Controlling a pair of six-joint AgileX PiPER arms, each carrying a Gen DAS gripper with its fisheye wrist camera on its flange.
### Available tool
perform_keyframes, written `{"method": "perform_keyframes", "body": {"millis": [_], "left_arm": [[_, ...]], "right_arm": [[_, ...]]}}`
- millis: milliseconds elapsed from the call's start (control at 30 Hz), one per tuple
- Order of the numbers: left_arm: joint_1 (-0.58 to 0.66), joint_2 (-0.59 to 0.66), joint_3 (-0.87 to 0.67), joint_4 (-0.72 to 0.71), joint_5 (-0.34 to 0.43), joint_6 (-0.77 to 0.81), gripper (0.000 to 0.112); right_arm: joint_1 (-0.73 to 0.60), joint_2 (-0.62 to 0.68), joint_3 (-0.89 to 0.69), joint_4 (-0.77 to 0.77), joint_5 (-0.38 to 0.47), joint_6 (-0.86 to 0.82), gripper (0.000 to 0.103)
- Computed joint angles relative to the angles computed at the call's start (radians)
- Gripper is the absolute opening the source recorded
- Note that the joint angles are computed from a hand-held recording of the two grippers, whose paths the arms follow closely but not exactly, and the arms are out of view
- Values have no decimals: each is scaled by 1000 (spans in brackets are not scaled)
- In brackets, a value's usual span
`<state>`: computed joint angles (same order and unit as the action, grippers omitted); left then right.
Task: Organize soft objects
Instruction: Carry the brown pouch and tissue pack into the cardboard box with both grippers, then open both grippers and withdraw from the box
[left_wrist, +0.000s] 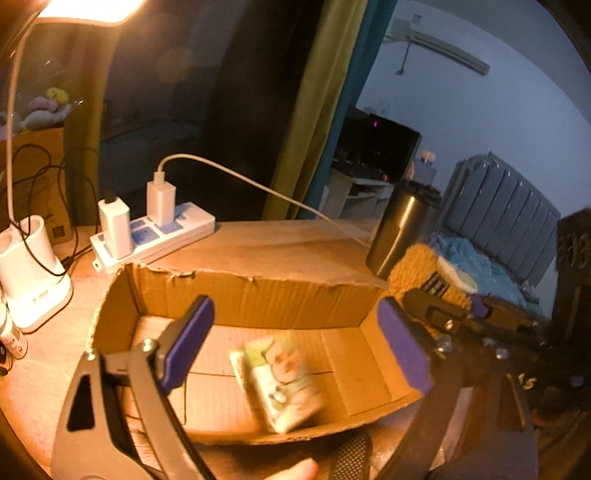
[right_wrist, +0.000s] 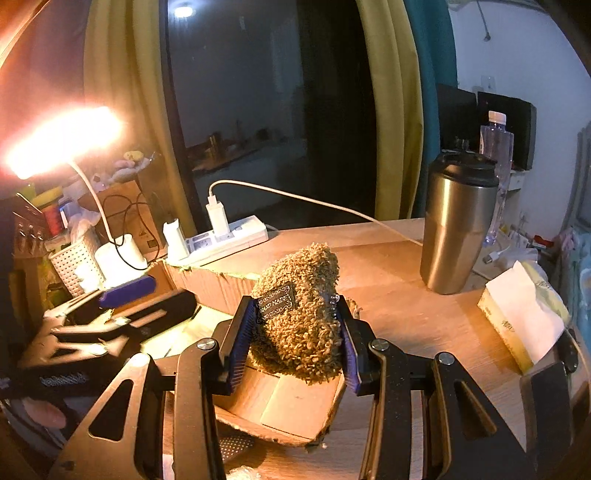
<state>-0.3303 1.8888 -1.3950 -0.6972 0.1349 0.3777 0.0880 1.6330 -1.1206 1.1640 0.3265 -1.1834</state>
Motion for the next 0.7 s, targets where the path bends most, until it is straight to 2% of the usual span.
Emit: {"method": "perform_keyframes", "body": {"millis": [67, 267, 333, 433, 467, 600, 700], "left_arm": [[11, -17, 20, -100, 1, 87, 92], [24, -80, 89, -84, -40, 51, 92], [25, -99, 103, 56, -51, -86, 92], [26, -127, 126, 253, -64, -283, 92], [26, -140, 137, 308, -69, -338, 92], [23, -185, 174, 529, -84, -555, 92], [23, -219, 203, 580, -96, -601, 92]], "right_arm": [[0, 4, -1, -12, 5, 15, 44], [25, 16, -5, -101, 17, 96, 45], [40, 23, -13, -154, 26, 142, 49], [50, 19, -11, -185, 27, 177, 64], [51, 12, -5, -182, 21, 178, 66], [46, -34, 27, -162, 7, 170, 66], [45, -83, 61, -159, -8, 170, 66]]}}
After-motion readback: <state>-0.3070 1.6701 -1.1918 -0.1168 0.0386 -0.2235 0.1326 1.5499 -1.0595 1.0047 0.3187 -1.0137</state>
